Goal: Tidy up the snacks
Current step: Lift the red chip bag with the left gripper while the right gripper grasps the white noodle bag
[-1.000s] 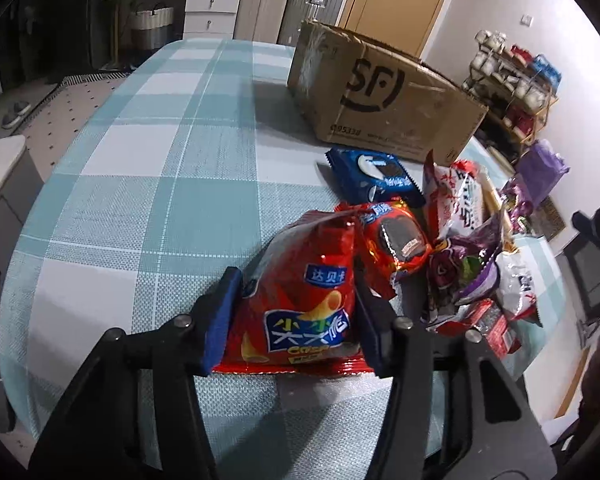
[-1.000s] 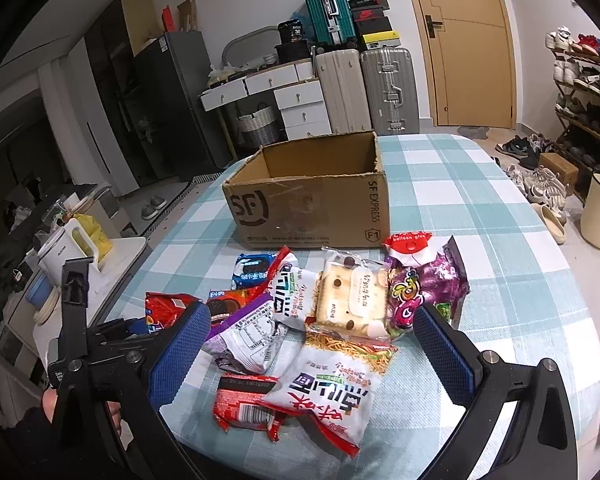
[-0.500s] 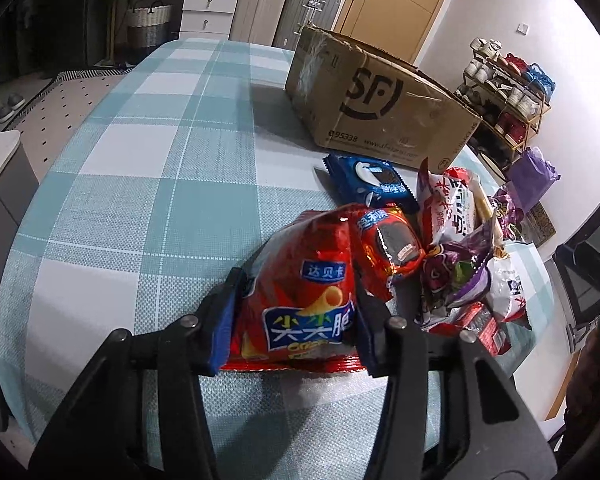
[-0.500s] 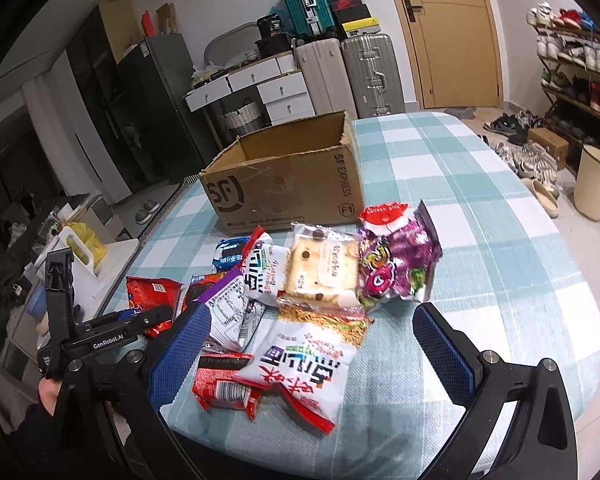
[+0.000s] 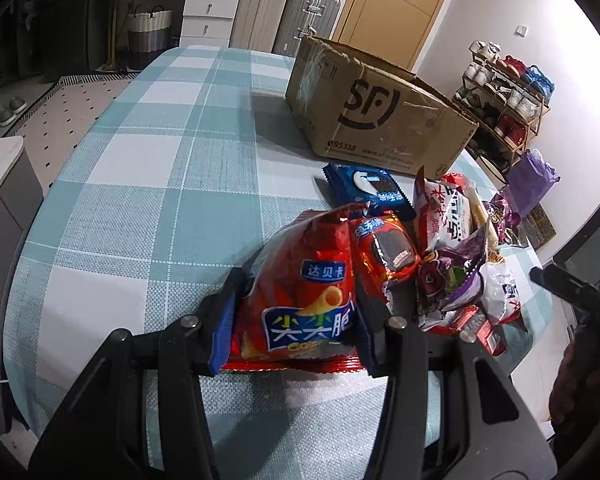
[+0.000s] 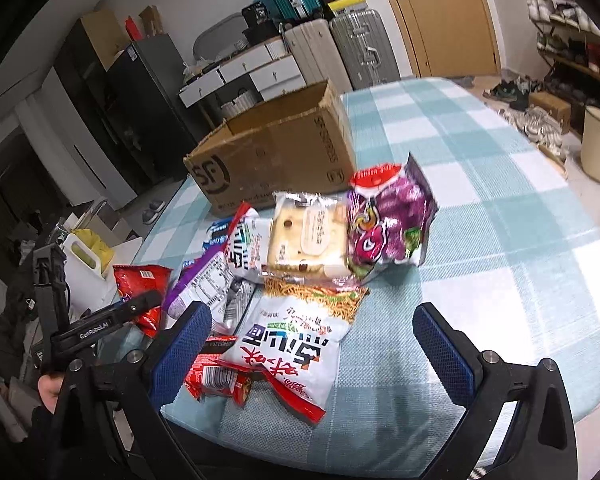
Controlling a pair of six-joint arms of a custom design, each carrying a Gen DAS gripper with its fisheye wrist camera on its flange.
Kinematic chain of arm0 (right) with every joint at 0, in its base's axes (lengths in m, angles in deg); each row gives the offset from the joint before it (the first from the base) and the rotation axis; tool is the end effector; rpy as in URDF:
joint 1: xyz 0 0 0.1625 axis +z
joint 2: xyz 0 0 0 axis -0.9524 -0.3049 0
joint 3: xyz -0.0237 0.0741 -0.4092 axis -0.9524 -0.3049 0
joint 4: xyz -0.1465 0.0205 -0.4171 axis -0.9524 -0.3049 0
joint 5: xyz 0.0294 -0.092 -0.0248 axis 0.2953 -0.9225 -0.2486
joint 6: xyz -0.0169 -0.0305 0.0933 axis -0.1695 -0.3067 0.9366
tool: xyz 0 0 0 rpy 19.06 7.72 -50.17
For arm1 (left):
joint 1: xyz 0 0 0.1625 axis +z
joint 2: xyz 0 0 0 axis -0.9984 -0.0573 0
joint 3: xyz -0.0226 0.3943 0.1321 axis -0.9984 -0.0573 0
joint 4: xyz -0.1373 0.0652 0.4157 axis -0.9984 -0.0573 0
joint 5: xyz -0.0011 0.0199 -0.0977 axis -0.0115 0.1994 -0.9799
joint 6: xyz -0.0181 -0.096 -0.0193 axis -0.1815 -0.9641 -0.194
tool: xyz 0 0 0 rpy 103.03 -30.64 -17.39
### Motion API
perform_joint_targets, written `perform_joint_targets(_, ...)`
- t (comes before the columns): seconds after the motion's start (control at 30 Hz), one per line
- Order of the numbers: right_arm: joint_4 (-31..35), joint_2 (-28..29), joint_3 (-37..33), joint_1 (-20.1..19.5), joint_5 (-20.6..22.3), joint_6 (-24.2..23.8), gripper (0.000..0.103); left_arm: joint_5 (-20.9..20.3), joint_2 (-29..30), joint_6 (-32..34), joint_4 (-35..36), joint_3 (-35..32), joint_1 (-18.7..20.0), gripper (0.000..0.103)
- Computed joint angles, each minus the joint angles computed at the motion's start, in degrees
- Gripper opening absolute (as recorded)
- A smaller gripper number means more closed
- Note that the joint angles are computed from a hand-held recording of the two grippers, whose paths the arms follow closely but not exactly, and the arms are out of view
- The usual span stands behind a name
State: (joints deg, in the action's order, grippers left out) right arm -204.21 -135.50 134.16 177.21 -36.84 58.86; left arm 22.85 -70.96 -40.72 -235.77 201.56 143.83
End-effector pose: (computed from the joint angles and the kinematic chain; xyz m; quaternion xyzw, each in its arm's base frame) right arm 0.2065 -0.4012 0.0866 0.1234 -0.9165 0.3449 0.1607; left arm -0.0539 -0.4380 0.2263 0.1392 0.9163 -0.3094 0.2128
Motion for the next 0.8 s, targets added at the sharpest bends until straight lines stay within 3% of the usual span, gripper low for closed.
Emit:
perform_joint_targets(0.13,1.35,1.34,-1.4,-2.1,2.53,1.01,0.103,-0.42,-0.46,-0.24,0.38,0.09,-0.02,0.046)
perform_joint_targets(0.37,4.32,4.28,-4.48,-2.51,1.88,1.14,0.103,0.49,-1.31,-0.34,0.3,0.66,-0.57,0.046)
perform_joint_targets(0.73,3.98,7.92,-7.16,-0.85,-1.78,0.58,0.102,0.1,-3.2,-0.97,-0.41,1.66,-1.33,0.046)
perform_joint_targets(0.8,3.05,8.73,-7.54,-0.48,-2.58,0.25,0.098,0.39,-3.63,-0.93,-0.46,1.84,-1.83,0.046)
